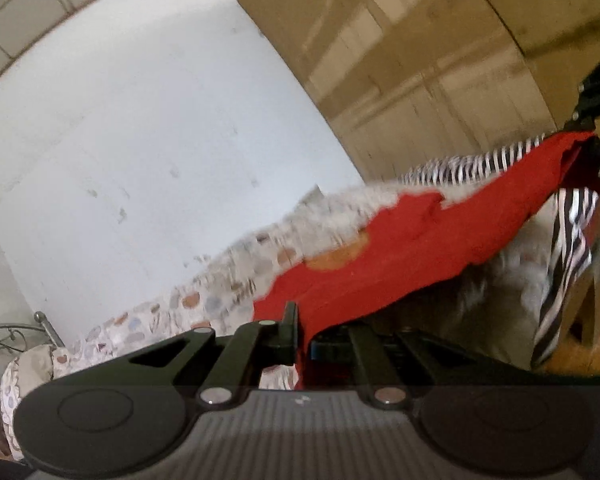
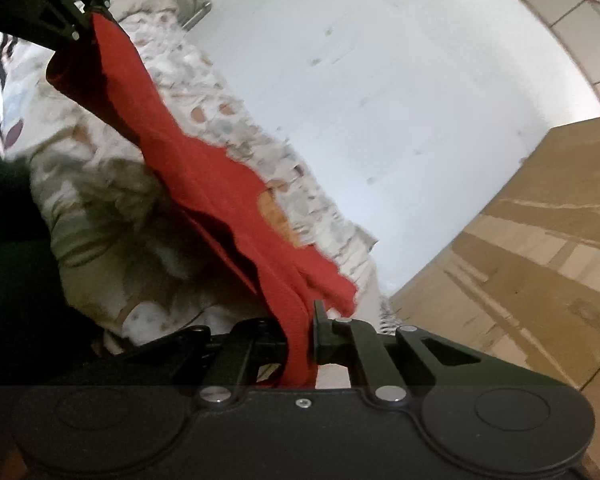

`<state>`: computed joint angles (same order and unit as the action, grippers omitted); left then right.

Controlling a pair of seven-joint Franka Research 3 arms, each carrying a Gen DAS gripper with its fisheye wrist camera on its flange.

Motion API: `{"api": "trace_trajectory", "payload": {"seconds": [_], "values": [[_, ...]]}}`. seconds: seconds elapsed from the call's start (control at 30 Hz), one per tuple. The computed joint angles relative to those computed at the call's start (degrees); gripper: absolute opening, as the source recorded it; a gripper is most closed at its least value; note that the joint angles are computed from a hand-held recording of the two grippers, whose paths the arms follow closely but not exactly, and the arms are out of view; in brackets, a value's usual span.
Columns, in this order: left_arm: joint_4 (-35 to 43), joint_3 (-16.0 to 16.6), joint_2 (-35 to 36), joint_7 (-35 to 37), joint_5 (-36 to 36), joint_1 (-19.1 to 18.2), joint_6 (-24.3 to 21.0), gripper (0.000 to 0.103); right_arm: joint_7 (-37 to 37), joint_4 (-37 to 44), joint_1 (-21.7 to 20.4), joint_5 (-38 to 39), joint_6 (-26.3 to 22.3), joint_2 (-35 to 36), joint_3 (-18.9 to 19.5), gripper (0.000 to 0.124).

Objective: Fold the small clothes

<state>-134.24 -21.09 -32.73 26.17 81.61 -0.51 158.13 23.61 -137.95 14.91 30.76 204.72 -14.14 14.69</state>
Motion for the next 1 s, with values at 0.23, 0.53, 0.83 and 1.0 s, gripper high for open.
{"api": "trace_trajectory", "payload": {"seconds": [0.23, 0.53, 0.83, 1.0], "values": [[-1.24, 1.99, -7.77, 11.25, -10.98, -3.93, -0.63, 0.005, 5.0, -2.39, 1.69, -5.75, -8.17, -11.41, -4.44, 0.006], [2.49, 7.49, -8.21, 29.52, -31.84, -9.45, -2.32, 0.005, 10.13, 3.06, 4.71, -12.26, -19.31, -15.98, -10.41, 0.007], [19.36, 8.88, 10.53, 45.62, -38.67, -3.14, 0.71, 0.006, -6.49, 27.9, 27.04, -4.3, -26.75, 4.25, -32.91, 0.008], [34.21, 8.37, 25.95, 50.61, -38.44, -0.99, -1.46, 0.006, -3.73, 52.91, 8.42, -0.9, -40.3, 23.73, -19.42, 0.009]]}}
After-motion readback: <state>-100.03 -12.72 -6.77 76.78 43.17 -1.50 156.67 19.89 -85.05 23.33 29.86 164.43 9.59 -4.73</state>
